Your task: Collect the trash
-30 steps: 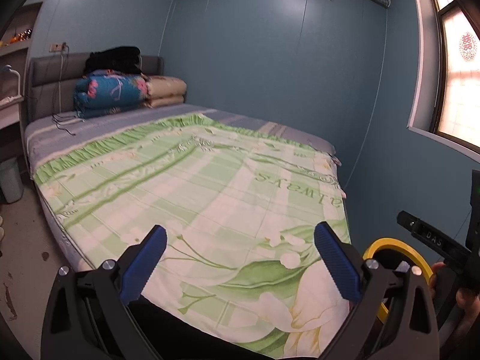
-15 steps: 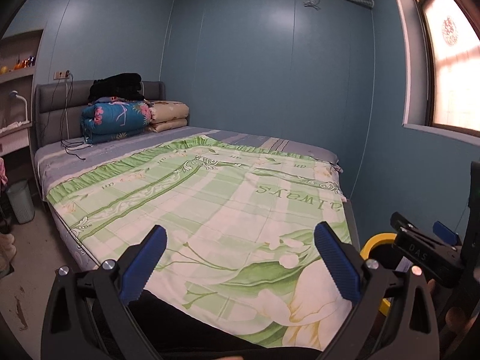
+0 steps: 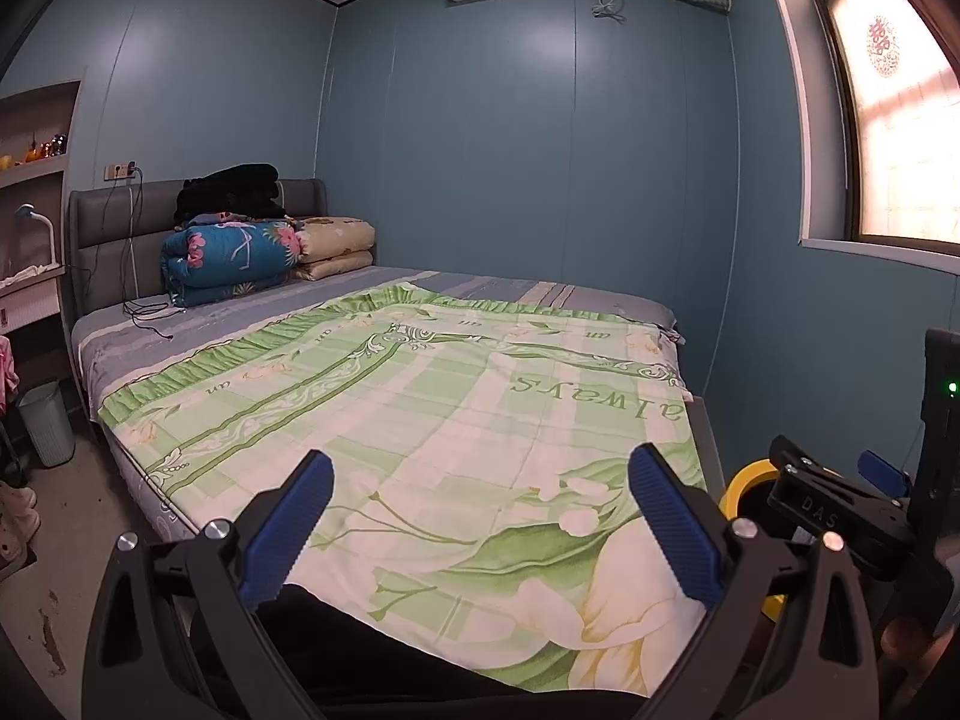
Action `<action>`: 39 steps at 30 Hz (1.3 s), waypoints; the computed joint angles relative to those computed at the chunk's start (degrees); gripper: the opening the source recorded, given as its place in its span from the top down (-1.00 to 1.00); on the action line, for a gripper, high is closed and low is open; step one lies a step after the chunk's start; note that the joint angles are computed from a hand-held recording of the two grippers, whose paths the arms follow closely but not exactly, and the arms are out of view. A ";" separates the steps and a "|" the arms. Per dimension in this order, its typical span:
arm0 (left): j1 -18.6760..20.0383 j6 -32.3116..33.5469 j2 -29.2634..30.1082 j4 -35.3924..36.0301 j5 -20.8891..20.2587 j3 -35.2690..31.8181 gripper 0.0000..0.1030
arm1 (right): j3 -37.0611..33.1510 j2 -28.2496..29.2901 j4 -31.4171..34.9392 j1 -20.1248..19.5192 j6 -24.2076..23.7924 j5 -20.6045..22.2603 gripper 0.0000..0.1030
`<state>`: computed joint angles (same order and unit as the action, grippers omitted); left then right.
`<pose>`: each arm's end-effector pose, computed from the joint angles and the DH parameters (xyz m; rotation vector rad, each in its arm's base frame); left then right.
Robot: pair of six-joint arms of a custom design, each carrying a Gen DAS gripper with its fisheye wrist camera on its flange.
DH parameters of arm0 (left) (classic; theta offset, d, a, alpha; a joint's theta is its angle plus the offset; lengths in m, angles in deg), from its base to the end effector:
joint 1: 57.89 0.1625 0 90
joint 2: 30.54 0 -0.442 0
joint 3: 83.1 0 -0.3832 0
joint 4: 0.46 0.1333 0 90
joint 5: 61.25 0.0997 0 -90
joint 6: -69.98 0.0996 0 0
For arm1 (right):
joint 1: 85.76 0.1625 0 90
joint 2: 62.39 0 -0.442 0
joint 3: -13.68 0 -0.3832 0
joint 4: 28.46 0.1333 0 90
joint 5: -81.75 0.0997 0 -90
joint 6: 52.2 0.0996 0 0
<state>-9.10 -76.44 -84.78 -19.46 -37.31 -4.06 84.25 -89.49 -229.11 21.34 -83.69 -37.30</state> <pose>-0.2504 -0.6265 0.2572 0.2248 1.8407 -1.5107 0.3136 -0.7306 0.1583 0.5521 -2.1298 1.3584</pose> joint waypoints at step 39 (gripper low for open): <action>0.27 -5.07 0.50 5.55 0.45 -1.66 -0.84 | -0.83 0.74 1.70 -0.06 -0.46 -1.63 -0.84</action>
